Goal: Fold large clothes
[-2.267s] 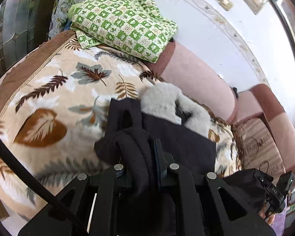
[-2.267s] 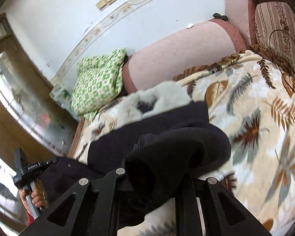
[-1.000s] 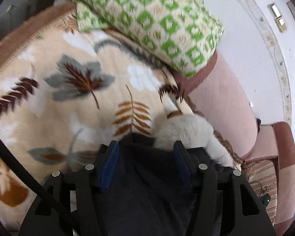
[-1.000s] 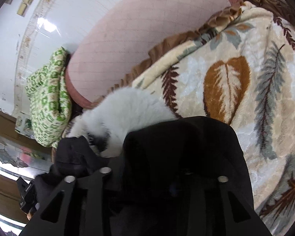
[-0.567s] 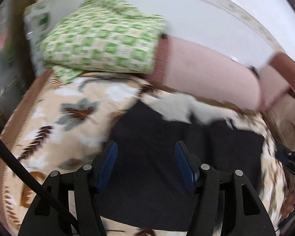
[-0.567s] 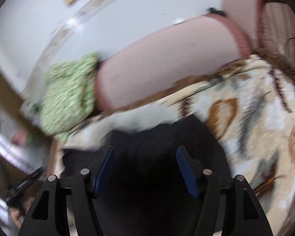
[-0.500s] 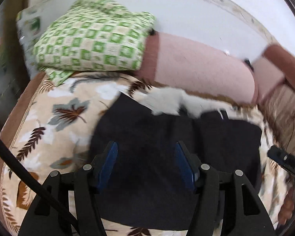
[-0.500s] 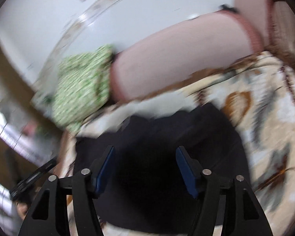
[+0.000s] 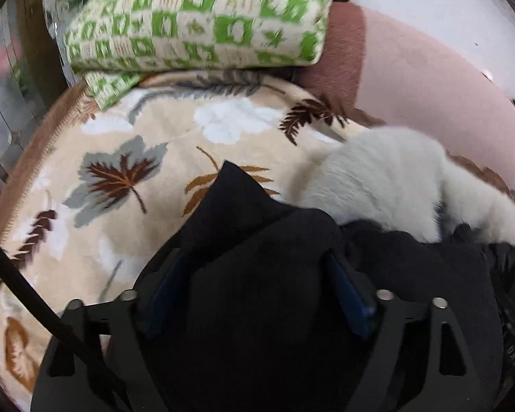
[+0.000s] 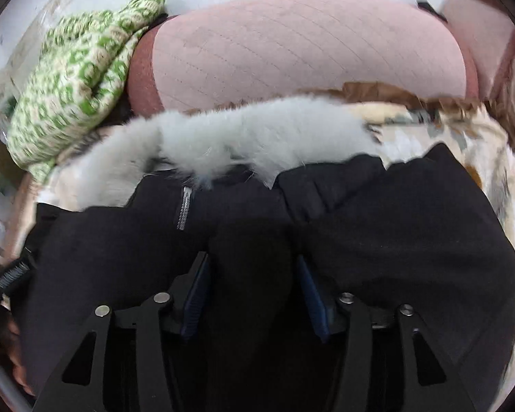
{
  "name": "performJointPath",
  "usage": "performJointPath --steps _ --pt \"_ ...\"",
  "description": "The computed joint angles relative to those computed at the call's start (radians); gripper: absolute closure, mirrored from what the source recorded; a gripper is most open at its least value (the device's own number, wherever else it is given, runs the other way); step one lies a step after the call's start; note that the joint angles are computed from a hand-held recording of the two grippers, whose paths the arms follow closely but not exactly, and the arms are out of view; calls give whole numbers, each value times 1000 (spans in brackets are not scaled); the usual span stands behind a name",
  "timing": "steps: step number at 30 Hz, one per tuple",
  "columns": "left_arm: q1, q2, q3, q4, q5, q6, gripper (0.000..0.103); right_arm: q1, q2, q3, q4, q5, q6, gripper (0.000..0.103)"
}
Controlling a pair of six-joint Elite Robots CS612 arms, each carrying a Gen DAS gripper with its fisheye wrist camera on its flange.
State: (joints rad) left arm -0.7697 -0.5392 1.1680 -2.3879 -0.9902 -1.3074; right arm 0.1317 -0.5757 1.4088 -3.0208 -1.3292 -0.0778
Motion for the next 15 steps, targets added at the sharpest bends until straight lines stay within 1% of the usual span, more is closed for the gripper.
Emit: performJointPath --steps 2,4,7,9,11,12,15 --pt "13 6 19 -69 -25 -12 17 5 20 -23 -9 -8 14 41" --pt "18 10 28 -108 -35 -24 16 4 29 -37 -5 2 19 40" --pt "10 11 15 -73 -13 -28 16 5 30 -33 -27 -4 17 40" --pt "4 1 14 -37 -6 -29 16 11 22 -24 -34 -24 4 40" --pt "-8 -24 34 -5 10 -36 16 13 -6 5 -45 -46 -21 41" --pt "-20 -42 50 13 36 -34 16 9 -28 35 -73 -45 -24 41" --pt "-63 -93 96 71 138 -17 16 -22 -105 160 -199 34 -23 40"
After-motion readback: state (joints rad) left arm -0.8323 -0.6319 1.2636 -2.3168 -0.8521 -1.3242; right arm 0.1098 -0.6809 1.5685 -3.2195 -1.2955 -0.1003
